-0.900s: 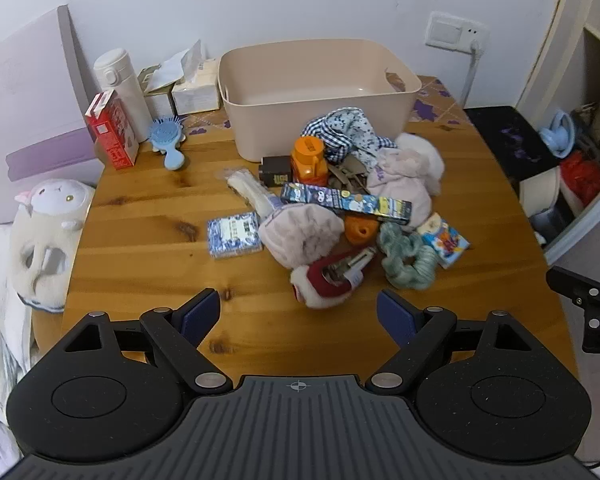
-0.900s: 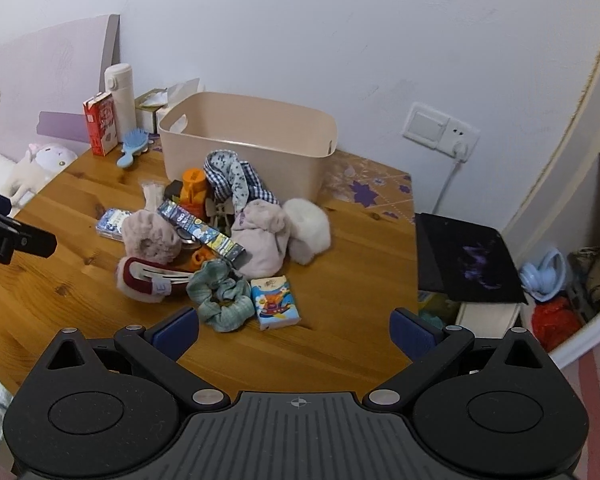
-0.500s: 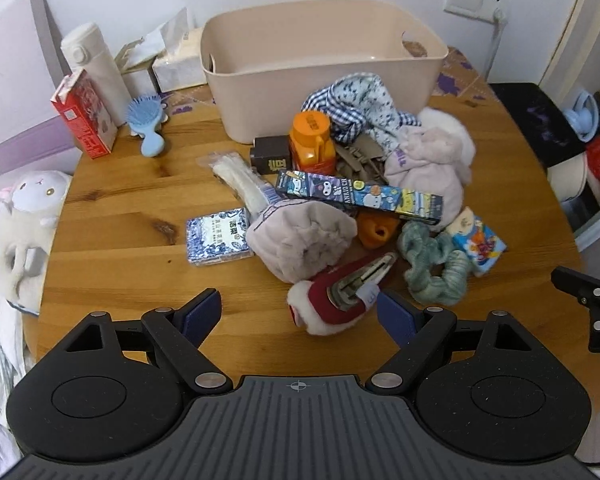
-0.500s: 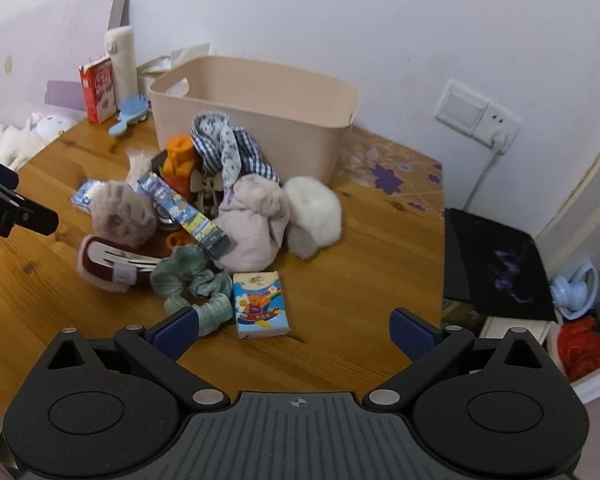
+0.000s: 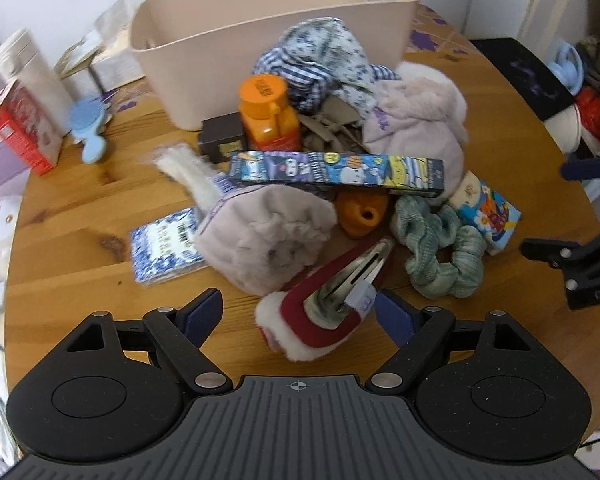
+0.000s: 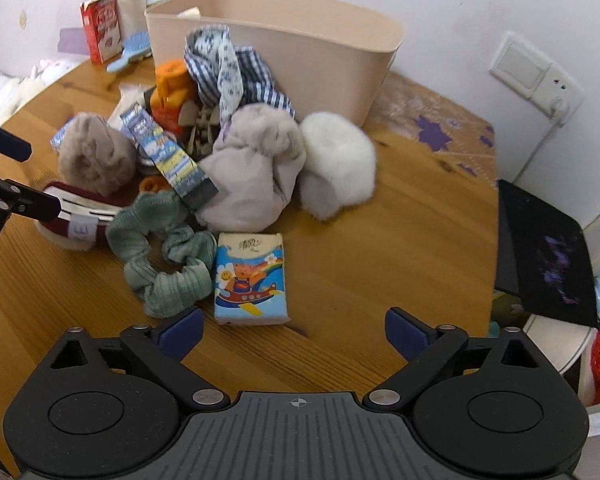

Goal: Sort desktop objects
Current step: 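Grasp the red hair clip with the left tool while the right grasps the cartoon tissue pack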

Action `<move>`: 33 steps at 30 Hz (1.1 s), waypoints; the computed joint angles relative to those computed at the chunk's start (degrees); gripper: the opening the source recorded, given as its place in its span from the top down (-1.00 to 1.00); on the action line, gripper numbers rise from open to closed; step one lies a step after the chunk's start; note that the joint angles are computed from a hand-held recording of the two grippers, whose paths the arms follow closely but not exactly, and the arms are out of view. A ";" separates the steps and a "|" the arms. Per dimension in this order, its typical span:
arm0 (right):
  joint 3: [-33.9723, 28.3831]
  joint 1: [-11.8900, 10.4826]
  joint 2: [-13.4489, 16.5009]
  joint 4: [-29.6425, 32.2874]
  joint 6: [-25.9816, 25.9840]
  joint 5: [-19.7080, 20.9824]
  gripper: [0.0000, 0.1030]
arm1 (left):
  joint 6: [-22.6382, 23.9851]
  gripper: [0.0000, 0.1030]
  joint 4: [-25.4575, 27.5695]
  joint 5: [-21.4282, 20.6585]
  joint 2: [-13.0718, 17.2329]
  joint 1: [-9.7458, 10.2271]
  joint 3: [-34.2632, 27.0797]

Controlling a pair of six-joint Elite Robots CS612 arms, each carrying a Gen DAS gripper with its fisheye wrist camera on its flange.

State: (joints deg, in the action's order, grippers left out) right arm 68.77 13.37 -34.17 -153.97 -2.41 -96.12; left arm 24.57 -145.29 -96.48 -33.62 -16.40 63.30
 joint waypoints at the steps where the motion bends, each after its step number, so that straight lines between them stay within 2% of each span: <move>1: -0.27 -0.10 0.22 0.31 -0.32 0.36 -0.86 | 0.84 -0.65 -0.26 0.03 0.08 -0.10 0.06; 5: -1.16 -0.37 0.92 1.36 -1.47 1.42 -0.80 | 4.48 -0.64 -0.70 0.52 0.48 -0.48 0.17; 9: -1.84 -0.53 1.45 2.02 -1.62 2.31 -0.74 | 8.27 -0.49 -0.10 0.43 0.75 -0.72 0.19; 13: -2.66 -0.57 2.05 2.51 -1.99 3.11 -0.70 | 9.56 -0.42 0.67 0.94 1.16 -0.96 -0.17; 17: -3.13 -0.67 2.42 2.32 -2.51 4.05 -0.65 | 10.91 -0.18 2.42 1.29 1.53 -1.17 -0.76; 23: -2.82 -1.06 2.15 2.32 -3.41 6.58 -0.45 | 11.23 0.00 5.02 1.08 1.98 -1.15 -1.83; 33: -3.25 -1.09 2.46 1.94 -2.89 8.04 -0.48 | 8.57 0.11 8.37 -0.05 2.01 -0.85 -2.79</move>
